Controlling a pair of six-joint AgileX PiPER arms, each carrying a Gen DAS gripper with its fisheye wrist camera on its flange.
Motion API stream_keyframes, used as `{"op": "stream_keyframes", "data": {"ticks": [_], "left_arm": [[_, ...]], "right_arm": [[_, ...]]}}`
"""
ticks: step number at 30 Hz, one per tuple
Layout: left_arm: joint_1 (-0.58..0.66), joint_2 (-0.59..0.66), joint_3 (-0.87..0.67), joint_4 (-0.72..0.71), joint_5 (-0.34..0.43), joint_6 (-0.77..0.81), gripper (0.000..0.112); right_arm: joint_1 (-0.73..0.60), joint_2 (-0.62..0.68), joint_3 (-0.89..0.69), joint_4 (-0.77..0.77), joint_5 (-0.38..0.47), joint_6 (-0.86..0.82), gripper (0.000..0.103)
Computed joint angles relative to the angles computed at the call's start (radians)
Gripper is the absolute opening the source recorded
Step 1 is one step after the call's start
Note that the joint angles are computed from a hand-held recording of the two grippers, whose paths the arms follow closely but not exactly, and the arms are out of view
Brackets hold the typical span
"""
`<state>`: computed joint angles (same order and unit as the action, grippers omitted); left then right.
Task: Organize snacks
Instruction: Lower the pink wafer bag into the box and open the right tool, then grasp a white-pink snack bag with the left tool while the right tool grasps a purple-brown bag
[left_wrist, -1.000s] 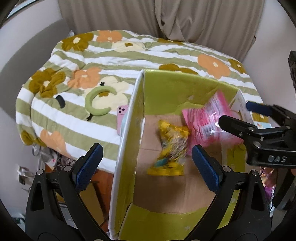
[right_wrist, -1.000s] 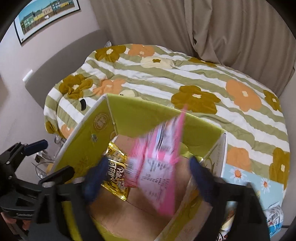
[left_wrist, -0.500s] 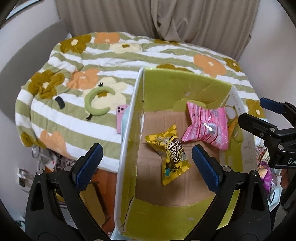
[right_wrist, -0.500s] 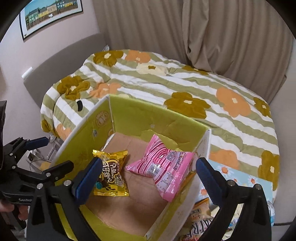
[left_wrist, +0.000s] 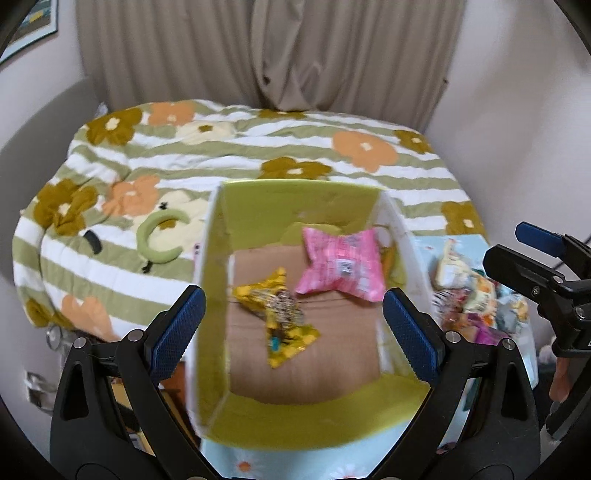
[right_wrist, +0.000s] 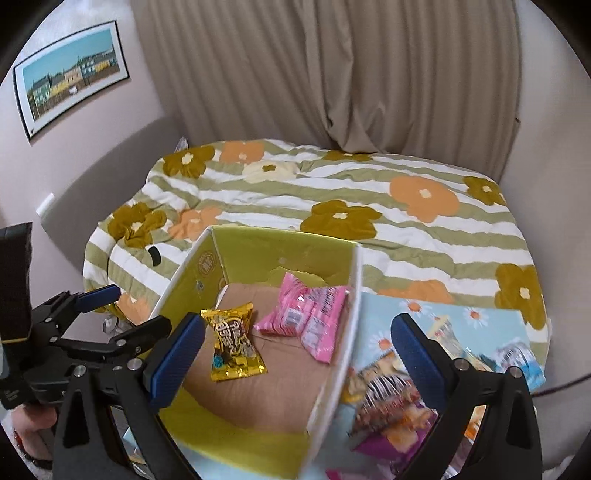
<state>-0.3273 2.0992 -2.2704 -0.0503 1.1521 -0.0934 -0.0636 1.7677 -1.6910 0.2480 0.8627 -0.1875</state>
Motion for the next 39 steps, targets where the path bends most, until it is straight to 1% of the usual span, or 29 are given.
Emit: {"op": "stream_keyframes", "data": {"ticks": [2,4,7,10,16,20,22,25,28,31,35,39], "left_arm": [[-0.037,-0.058,0.085,0.02,-0.04,-0.022,0.096],[-0.076,-0.11,0.161,0.05,-0.076,-0.058,0.096],[-0.152,-0.187,0.279,0.097,-0.132,-0.149,0.096],[-0.234,-0.233,0.356,0.156,-0.162,-0.243,0.096],[-0.426,-0.258,0.444,0.272,-0.178,-0.437,0.096],[-0.533,-0.241,0.488,0.325,-0.197,-0.544,0.096],[-0.577,-0.221,0.499,0.347,-0.203,-0.58,0.096],[-0.617,-0.192,0.509,0.359,-0.214,-0.591,0.096],[-0.645,-0.15,0.516,0.354,-0.222,-0.572,0.096],[-0.658,-0.105,0.526,0.338,-0.242,-0.527,0.096],[-0.66,-0.024,0.511,0.314,-0.274,-0.442,0.096],[-0.658,0.055,0.461,0.31,-0.277,-0.371,0.096]], "right_arm": [[-0.036,-0.069,0.081,0.019,-0.023,-0.027,0.1],[-0.087,-0.125,0.14,0.056,-0.018,-0.076,0.1],[-0.193,-0.2,0.22,0.132,-0.001,-0.199,0.1],[-0.305,-0.265,0.297,0.197,0.019,-0.337,0.1],[-0.566,-0.321,0.402,0.363,0.114,-0.636,0.101],[-0.693,-0.32,0.461,0.414,0.159,-0.825,0.101],[-0.735,-0.304,0.477,0.426,0.175,-0.9,0.101],[-0.786,-0.276,0.506,0.438,0.183,-0.998,0.1],[-0.818,-0.244,0.533,0.445,0.171,-1.059,0.1],[-0.832,-0.205,0.565,0.456,0.137,-1.113,0.1],[-0.812,-0.145,0.596,0.458,0.065,-1.148,0.1],[-0.78,-0.095,0.615,0.449,-0.003,-1.157,0.1]]}}
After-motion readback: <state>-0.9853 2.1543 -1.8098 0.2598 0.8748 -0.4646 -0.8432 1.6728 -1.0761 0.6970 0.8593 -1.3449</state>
